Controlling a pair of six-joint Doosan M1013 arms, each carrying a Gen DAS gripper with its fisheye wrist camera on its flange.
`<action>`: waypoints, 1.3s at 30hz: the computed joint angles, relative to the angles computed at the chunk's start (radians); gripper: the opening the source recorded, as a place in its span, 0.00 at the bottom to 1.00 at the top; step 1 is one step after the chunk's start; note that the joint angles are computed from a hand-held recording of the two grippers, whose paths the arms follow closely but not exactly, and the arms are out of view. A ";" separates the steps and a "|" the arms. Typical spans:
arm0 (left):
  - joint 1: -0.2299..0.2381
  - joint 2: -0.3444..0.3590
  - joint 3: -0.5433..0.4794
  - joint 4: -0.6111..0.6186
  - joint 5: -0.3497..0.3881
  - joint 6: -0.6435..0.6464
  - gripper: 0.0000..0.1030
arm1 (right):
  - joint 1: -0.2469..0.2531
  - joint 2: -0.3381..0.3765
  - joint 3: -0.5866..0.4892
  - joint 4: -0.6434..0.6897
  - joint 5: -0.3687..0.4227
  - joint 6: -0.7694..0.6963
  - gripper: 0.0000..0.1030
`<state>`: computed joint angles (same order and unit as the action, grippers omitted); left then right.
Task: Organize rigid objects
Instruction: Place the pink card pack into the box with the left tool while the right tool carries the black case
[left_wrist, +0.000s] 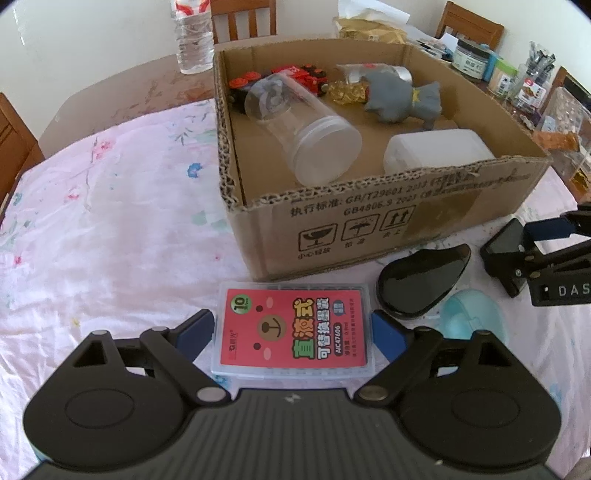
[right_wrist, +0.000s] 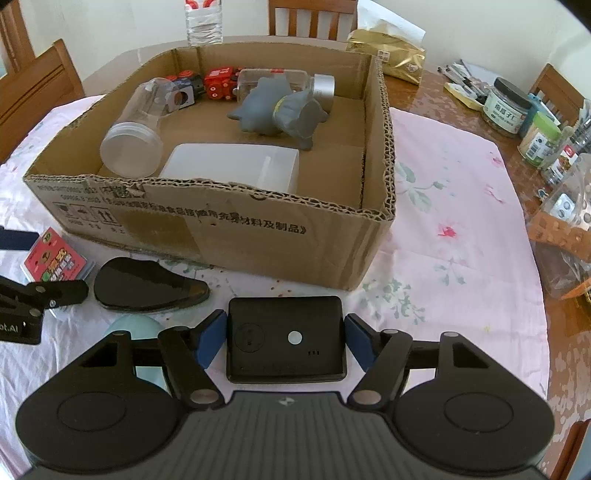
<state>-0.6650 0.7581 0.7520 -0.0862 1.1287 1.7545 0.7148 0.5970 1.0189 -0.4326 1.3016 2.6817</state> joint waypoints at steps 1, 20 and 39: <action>0.001 -0.003 0.000 -0.003 0.000 0.007 0.88 | 0.001 -0.003 0.002 -0.001 -0.004 -0.008 0.72; 0.013 -0.058 -0.019 -0.097 0.025 0.146 0.88 | 0.006 -0.051 0.007 0.000 -0.012 -0.146 0.71; -0.004 0.032 -0.193 -0.073 -0.004 0.053 0.88 | -0.021 -0.060 -0.071 -0.088 -0.071 -0.260 0.71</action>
